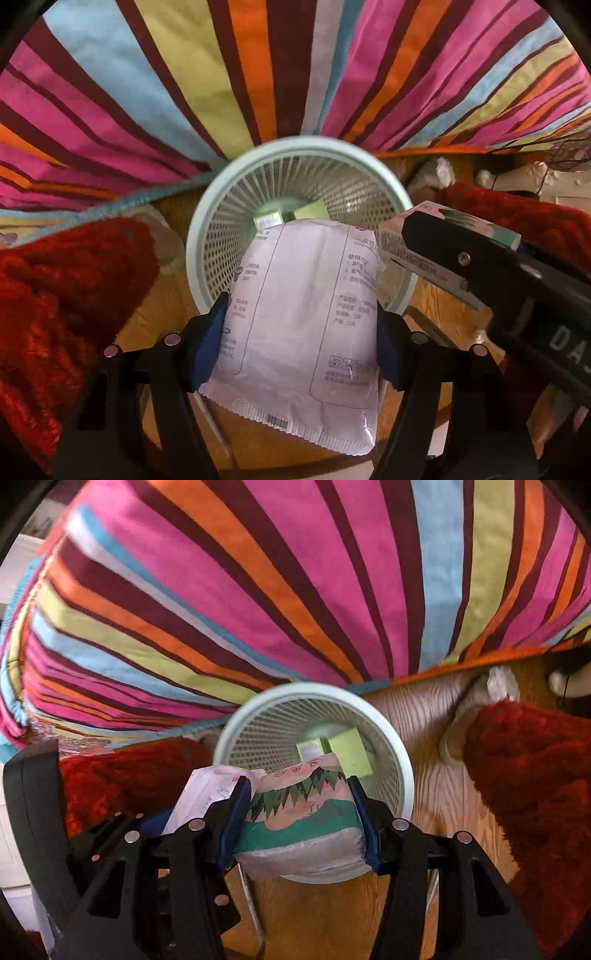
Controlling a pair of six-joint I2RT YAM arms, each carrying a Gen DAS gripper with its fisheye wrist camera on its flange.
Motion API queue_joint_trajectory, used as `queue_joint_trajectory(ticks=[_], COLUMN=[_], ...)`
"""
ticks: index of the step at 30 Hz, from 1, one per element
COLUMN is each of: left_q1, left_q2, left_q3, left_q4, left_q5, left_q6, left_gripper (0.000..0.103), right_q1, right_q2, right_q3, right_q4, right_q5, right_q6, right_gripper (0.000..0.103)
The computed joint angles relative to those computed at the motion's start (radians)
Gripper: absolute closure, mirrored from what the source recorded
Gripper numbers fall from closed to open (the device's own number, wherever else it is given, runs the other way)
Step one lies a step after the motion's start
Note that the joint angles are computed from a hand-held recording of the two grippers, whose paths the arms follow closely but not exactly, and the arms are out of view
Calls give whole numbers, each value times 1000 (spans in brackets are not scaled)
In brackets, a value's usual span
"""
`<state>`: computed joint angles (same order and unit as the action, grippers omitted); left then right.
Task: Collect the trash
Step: 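Carry the wet-wipe pack with left tool while right tool carries tissue pack to basket, then open left tool dropping wet-wipe pack while right tool drops tissue pack into basket, then lift both open tools and move back over the bed toward the paper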
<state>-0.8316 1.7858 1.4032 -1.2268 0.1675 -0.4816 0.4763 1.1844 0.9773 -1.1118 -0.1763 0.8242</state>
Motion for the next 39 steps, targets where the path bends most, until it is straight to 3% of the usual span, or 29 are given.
queue_joint_trajectory(ticks=[13,15,16,17,18,19,39], left_q1=[9,7,5,5,5,8,9], left_q2=[94,106,116,122,124,120,38], left_q3=[-43,-42,-37,-35,-37,-41,-53], left_q4=[5,-2,-12,-16,-16,-14,34], left_q5=[59,48,40,36,32,30,7], left_q6=[4,-3,-6,-7,-8,-8,-50], left_gripper=[33,26,21,16,16,16,13], right_q1=[-18,-18,-17,-13,-13,-15,-55], right_q2=[134,149,158,169,174,172,83], right_q3=[-82,-87,-85,-84,-87,-92,-118], right_q4=[66,68,66,64,61,62,50], right_q5=[-56,-56,-52,-46,-39,-33,44], right_q6=[-28,-26,-22,-15,-7,1,58], right_gripper=[52,51,43,19,9,8,8])
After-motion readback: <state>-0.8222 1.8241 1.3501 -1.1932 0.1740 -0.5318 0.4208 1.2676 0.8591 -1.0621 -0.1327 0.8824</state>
